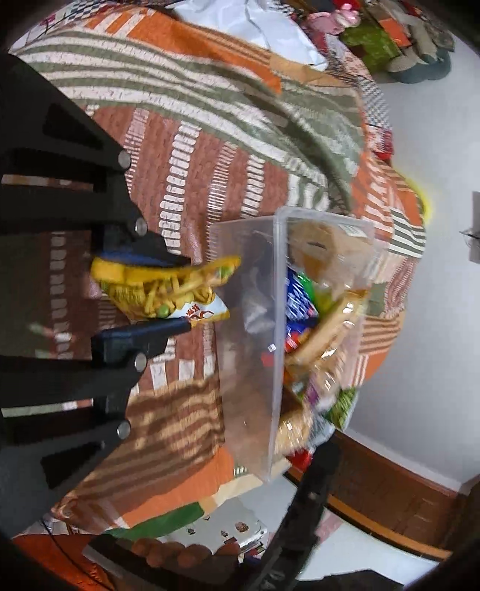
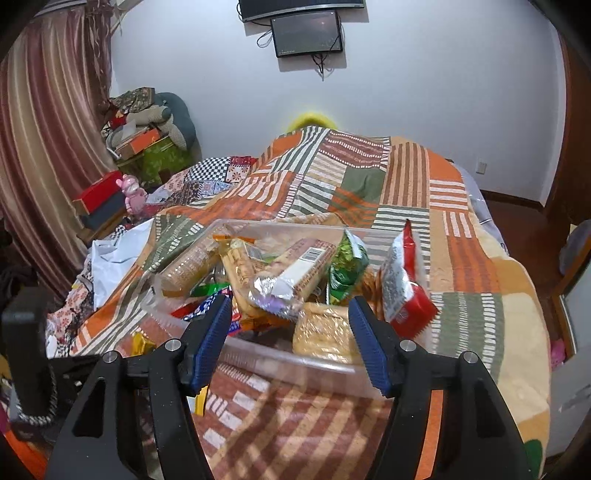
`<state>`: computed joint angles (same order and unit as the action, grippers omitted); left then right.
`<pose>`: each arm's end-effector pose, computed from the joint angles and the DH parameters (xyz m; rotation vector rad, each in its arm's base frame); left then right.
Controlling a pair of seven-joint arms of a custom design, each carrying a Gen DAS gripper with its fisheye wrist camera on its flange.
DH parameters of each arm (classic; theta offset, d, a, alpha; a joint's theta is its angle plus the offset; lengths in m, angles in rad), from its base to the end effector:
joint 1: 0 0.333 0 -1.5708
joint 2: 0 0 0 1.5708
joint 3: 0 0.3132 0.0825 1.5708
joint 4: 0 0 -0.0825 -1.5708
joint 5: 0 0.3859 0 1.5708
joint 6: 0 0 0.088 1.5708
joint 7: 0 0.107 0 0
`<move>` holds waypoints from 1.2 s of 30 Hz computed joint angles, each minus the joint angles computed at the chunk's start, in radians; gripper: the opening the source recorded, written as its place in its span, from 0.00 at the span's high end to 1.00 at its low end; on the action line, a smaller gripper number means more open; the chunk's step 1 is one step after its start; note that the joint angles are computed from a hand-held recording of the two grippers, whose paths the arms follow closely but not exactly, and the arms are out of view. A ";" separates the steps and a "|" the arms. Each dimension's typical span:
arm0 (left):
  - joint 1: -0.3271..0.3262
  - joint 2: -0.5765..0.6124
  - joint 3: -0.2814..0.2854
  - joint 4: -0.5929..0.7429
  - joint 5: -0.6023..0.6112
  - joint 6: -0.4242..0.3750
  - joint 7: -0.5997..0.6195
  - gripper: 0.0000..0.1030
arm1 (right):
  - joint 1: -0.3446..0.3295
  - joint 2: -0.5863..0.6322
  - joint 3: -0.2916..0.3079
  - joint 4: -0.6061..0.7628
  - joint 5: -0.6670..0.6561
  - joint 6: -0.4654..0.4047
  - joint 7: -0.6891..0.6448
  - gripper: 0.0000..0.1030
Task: Organize snacks
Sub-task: 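Carry the chip bag to the box with left gripper while right carries the biscuit roll there, then open both grippers to drop the chip bag and biscuit roll into the box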
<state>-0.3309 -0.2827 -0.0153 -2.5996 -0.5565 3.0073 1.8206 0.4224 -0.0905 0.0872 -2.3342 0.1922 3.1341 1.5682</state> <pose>0.4455 -0.1199 0.4210 -1.8594 1.9959 -0.9463 0.4831 0.2520 0.4762 -1.8633 1.3397 -0.4690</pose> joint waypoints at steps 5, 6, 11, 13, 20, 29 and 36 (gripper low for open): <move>0.027 -0.067 -0.036 -0.023 0.077 0.033 -0.053 0.78 | 0.020 -0.036 -0.021 -0.039 0.020 0.021 -0.020 0.40; 0.018 -0.079 -0.023 -0.027 0.084 0.036 -0.056 0.78 | 0.020 -0.040 -0.021 -0.044 0.019 0.024 -0.019 0.40; 0.036 -0.059 -0.025 0.031 0.156 0.061 -0.104 0.79 | 0.070 -0.057 -0.062 -0.060 0.064 0.042 -0.057 0.40; 0.037 -0.044 -0.025 0.056 0.178 0.078 -0.122 0.79 | 0.086 -0.059 -0.073 -0.063 0.077 0.048 -0.066 0.40; -0.022 0.060 0.046 0.164 0.143 0.069 -0.096 0.79 | 0.175 -0.063 -0.147 -0.071 0.180 0.058 -0.145 0.40; 0.072 0.125 -0.034 0.210 0.133 0.095 -0.136 0.61 | 0.137 -0.086 -0.114 -0.093 0.171 0.056 -0.131 0.40; 0.167 0.028 -0.112 0.148 0.315 0.135 -0.285 0.54 | 0.122 -0.132 -0.101 -0.127 0.132 0.072 -0.087 0.40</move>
